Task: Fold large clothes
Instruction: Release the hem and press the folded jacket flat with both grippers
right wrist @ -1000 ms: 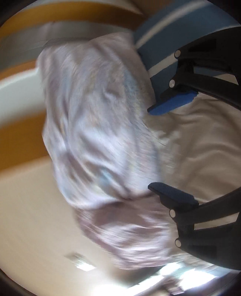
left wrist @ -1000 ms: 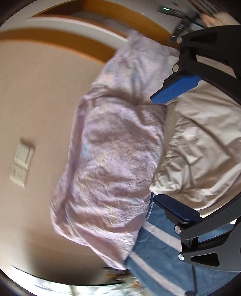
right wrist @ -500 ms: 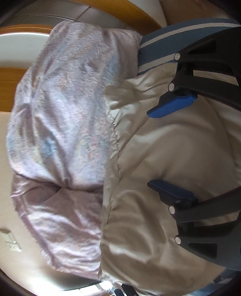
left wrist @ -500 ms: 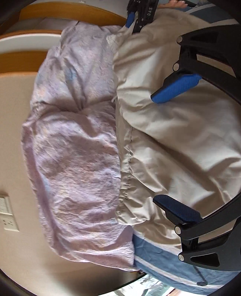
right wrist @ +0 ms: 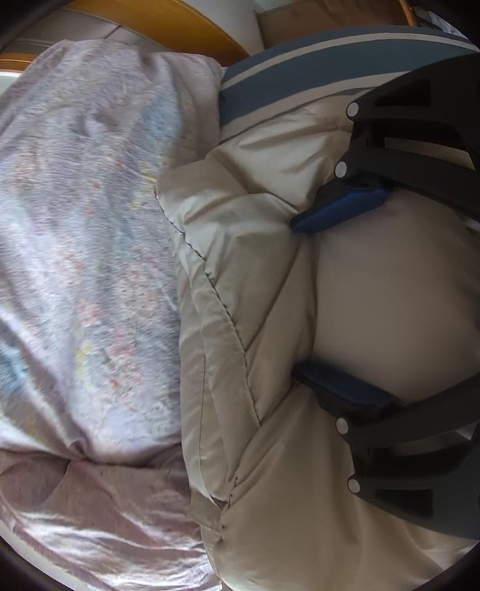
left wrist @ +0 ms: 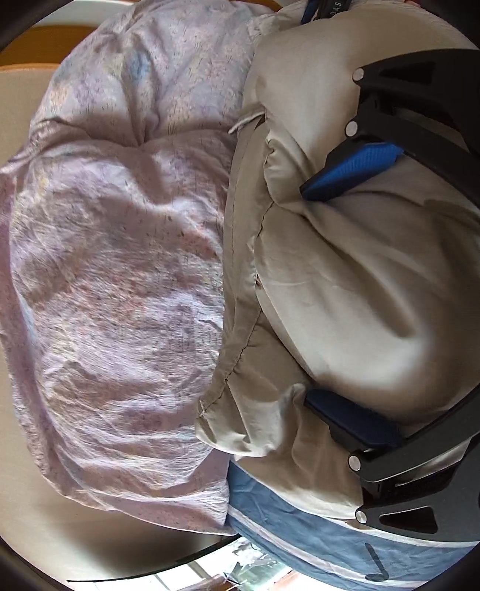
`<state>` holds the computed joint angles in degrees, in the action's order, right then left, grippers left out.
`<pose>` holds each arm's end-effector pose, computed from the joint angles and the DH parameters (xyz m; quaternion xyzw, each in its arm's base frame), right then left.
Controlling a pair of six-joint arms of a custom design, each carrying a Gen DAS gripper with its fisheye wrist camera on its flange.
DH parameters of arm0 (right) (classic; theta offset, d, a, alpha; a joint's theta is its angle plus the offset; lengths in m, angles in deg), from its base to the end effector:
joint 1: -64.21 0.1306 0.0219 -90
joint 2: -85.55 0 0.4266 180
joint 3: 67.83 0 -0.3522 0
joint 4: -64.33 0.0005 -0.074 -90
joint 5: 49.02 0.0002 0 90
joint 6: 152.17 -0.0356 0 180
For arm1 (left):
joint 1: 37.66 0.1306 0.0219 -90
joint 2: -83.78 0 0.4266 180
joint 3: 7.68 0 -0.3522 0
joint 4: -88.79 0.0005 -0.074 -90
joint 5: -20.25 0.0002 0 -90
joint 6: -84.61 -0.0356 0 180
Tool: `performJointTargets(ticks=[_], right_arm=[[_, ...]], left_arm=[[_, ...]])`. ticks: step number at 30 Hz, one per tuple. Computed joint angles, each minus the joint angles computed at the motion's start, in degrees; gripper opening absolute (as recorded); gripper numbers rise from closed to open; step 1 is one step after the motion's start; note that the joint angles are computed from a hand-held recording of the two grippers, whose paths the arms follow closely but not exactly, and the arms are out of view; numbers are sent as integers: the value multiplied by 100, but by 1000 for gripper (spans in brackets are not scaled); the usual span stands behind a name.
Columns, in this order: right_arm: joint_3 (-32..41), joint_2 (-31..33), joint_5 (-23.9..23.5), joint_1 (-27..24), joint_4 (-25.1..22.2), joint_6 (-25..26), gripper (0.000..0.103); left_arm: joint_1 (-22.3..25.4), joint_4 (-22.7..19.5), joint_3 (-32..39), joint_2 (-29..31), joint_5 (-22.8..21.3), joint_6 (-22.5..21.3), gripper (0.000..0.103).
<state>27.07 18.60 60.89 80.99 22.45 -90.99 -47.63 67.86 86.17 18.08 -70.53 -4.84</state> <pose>0.5562 0.1545 0.3202 0.1442 0.9415 -0.0553 0.2995 0.6004 -0.1055 0.3238 0.0720 0.9085 -0.0316 0.4105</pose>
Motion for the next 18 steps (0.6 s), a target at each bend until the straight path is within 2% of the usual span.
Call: performJointTargets(ticks=[7,9,10,12,14,16,18], right_arm=[[70,103,44,-15,-34,-155,76],[-203,-121,74,15,212,-147,73],[-366,-247,110,50,374,-173,72],[-649,-516,123,66,599,-238,71],[-973,-821,84,47,852,-398,71],[-1098,-970,93,17,924,-479,71],[-1127,-983,159,-9,867,-503,71]], left_arm=[[12,-371,323,205,8,176,102],[77,-501,248,75,183,173,102],[153,-269,94,-12,519,109,102],[279,-144,-163,-269,691,20,102],[386,126,-376,-463,653,-67,102],[448,383,-476,-547,390,-192,102],[517,332,-346,-431,142,-289,102]])
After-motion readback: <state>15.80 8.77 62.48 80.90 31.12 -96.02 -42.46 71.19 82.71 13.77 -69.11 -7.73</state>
